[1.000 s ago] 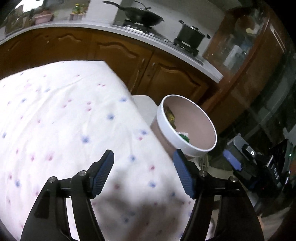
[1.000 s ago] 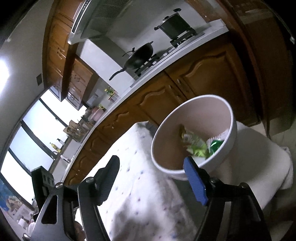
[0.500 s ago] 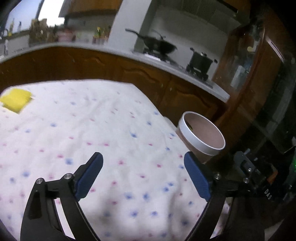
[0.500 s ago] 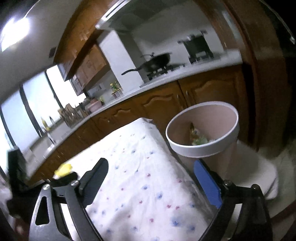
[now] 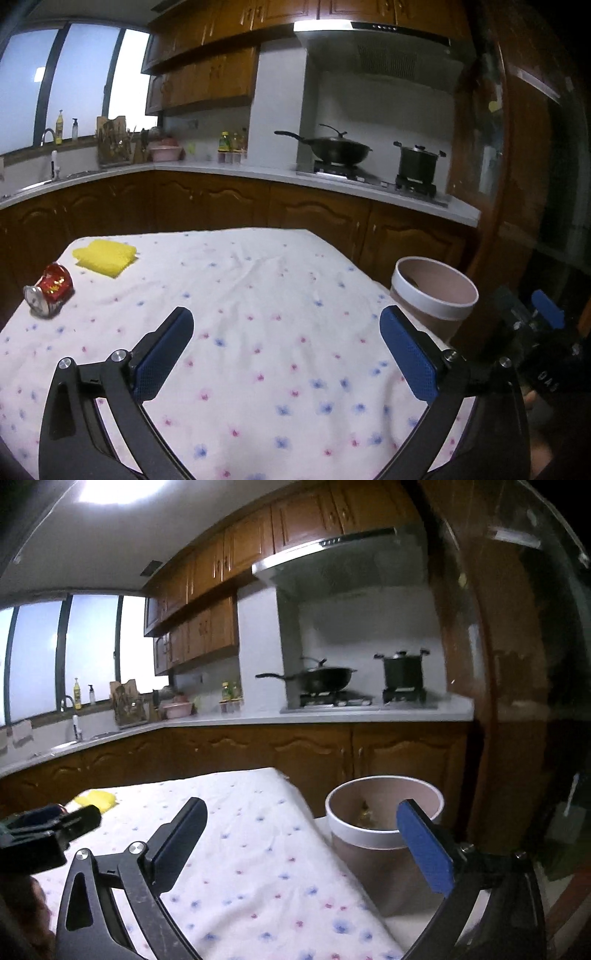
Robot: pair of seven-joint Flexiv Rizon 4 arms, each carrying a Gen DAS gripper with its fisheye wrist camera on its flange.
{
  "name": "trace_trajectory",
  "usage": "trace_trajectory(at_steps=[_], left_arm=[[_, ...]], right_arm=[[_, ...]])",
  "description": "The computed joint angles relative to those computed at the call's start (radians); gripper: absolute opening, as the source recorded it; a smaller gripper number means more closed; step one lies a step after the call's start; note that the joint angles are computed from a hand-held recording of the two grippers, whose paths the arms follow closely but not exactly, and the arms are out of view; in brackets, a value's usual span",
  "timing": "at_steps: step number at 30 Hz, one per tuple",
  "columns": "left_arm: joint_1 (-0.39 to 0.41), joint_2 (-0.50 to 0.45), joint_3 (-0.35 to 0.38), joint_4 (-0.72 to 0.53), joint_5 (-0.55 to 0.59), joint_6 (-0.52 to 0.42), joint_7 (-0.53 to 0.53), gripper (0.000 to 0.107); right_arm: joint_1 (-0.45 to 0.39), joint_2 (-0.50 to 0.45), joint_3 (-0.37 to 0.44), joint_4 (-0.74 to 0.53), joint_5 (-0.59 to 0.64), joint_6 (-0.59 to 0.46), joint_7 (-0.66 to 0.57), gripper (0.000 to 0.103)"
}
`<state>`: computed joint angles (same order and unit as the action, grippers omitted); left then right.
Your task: Collect trash
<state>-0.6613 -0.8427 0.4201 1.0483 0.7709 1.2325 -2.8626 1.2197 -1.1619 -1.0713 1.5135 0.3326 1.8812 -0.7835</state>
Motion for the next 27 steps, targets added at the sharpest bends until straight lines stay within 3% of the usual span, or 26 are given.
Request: trace_trajectory(at_steps=[7, 27], left_arm=[[-0.034, -0.001, 0.021, 0.024, 0.039, -0.003, -0.035, 0.103], [-0.044, 0.051, -0.029, 0.088, 0.126, -0.116, -0.088, 0.103]], right_arm=[[-0.007, 0.031, 0.07, 0.025, -0.02, 0.012, -0.035, 0.103], [-0.058, 0.09, 0.216, -0.006, -0.022, 0.032, -0.171, 0.103]])
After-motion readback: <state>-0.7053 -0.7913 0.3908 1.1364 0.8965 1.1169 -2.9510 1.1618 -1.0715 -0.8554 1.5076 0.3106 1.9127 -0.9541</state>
